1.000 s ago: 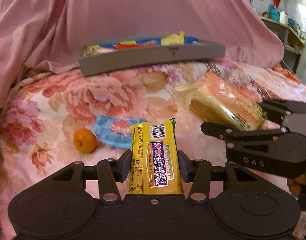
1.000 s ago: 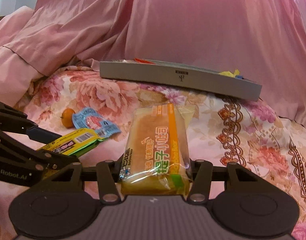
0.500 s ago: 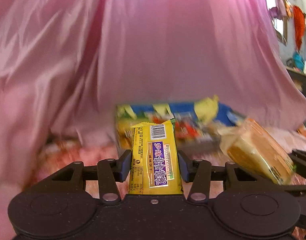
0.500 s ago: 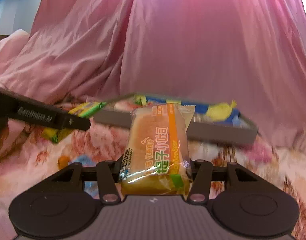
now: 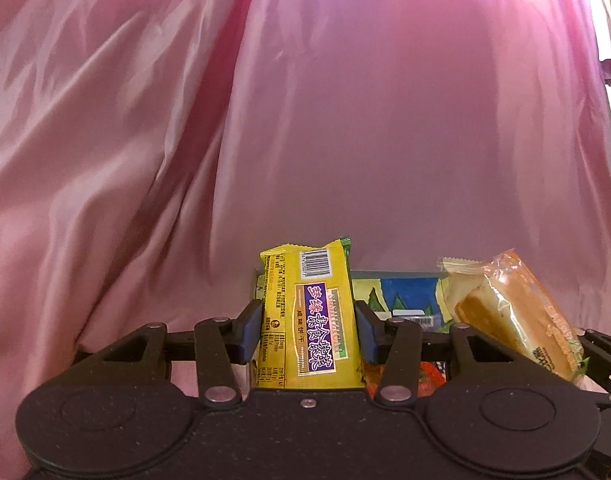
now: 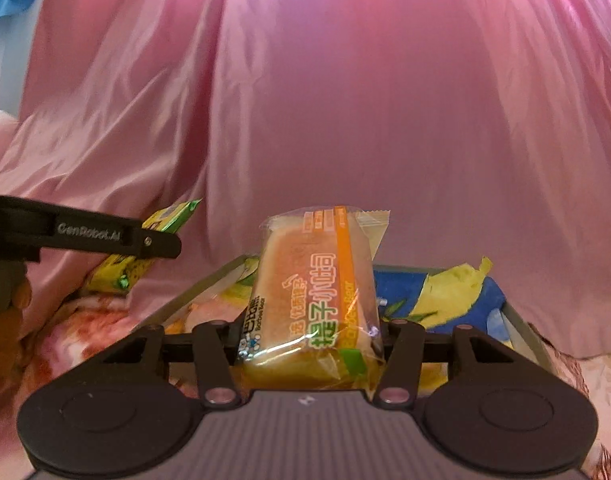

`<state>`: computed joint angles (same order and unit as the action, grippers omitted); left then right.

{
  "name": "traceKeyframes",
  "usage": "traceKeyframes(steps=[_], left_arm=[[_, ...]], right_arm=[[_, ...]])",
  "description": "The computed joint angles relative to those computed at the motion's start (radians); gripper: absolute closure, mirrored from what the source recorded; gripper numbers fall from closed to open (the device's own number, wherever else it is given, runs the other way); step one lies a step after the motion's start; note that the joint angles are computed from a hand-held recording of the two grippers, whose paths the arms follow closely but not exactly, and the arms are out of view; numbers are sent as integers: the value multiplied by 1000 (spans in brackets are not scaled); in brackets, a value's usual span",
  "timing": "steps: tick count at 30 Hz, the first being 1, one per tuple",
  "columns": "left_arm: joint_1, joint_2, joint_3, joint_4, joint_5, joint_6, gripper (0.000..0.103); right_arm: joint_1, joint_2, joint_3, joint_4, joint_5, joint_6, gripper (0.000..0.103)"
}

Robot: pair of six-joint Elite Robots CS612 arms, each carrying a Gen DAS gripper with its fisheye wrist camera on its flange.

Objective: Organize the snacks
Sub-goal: 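Carry both snacks into the grey tray and open both grippers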

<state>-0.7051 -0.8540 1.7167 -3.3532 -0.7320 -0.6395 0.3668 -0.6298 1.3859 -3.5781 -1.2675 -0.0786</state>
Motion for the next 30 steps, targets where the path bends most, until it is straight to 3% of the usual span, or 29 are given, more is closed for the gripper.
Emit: traceKeyframes(steps=[4, 11, 16, 22, 26, 30], left_arm=[[18, 23, -35, 34, -17, 2, 53], [27, 49, -67, 72, -45, -30, 53], [33, 54, -77, 108, -58, -41, 53], [46, 46, -78, 179, -97, -120, 52], [40, 42, -65, 164, -84, -116, 40], [30, 31, -57, 150, -56, -101, 26]], right_arm=[[8, 37, -70, 33, -36, -16, 47], [16, 76, -148, 130, -77, 35, 47], [16, 86, -166, 184, -89, 60, 47], [15, 89, -176, 212, -91, 67, 44], [19, 81, -161, 192, -101, 44, 37], [19, 69, -140, 158, -101, 21, 21]])
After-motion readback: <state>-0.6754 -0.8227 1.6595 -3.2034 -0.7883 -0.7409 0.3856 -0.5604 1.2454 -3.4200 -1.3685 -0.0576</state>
